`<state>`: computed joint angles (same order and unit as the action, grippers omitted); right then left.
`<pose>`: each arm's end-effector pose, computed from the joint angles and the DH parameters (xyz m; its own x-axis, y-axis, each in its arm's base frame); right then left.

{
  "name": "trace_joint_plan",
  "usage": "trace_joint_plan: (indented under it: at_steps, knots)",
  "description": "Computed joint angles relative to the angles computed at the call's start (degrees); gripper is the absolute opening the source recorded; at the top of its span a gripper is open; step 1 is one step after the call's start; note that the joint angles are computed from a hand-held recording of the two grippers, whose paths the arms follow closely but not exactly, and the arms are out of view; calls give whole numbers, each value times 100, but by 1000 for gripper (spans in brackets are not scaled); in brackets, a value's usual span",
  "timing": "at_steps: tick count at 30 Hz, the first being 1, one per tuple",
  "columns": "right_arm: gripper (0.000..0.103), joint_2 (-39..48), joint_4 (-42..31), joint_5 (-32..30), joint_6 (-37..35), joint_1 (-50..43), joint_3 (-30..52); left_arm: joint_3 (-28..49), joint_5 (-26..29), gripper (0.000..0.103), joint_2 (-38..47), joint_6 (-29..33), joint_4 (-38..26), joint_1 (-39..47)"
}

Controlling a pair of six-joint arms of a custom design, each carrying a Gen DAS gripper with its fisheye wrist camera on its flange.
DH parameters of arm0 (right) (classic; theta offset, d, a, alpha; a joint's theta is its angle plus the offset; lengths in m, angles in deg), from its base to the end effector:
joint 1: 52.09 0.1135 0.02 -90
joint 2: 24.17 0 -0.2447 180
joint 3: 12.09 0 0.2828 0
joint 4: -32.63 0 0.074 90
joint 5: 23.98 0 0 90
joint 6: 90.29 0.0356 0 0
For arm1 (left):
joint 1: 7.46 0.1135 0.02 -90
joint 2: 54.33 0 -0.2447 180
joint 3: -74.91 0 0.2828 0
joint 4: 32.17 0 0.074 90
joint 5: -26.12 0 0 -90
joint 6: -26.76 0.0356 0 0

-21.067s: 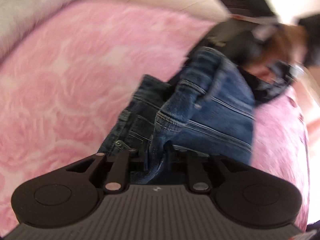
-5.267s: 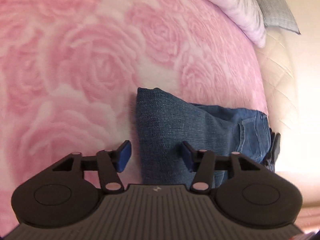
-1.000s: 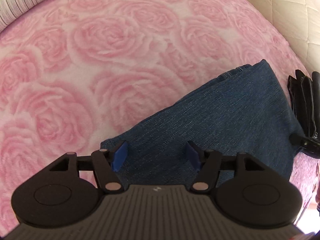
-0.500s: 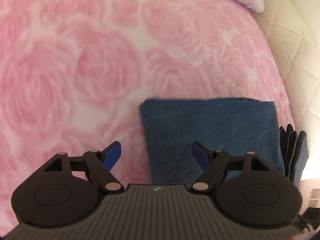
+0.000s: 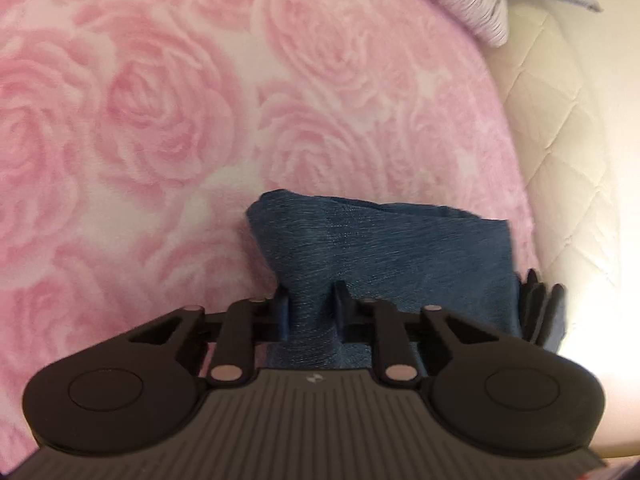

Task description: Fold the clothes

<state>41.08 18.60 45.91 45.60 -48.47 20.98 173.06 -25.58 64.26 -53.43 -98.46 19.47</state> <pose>0.2300 0.0268 0.1076 -0.7145 0.6304 -0.3035 0.3107 0.6746 0.6696 0.3737 0.1651 0.1278 -0.9323 -0.3236 -0.1616 -0.1675 0.7823 -0.6000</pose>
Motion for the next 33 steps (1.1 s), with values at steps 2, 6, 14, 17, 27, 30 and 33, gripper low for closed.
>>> trace_joint_plan:
  at_steps: [2, 6, 14, 17, 27, 30, 33]
  knots:
    - [59, 49, -271, -176, -245, -69, 206, -372, 122, 13, -430, 39, -12, 224]
    - [56, 661, -765, -939, -1003, -71, 934, -1524, 42, 13, -1713, -37, -61, 1040]
    - [55, 3077, -2479, -2562, -3545, 1311, 3539, -2929, -490, 14, -4130, 1834, -2061, 4707]
    - [55, 3958, -2957, -2579, -4218, 2204, 4482, -3064, -1054, 14, -4169, 2853, -2498, 5904]
    - [70, 2809, -1968, -834, -2292, 3173, 3426, -1764, -1290, 25, -2803, 5106, -2960, 6632]
    - [70, 1532, -2013, 102, -1428, 3411, 2637, -963, -1091, 41, -2070, 5672, -2995, 6177]
    - [73, -308, -2416, 1535, 133, 4291, 1730, -15, -1005, 49, -1174, 5991, -3078, 5535]
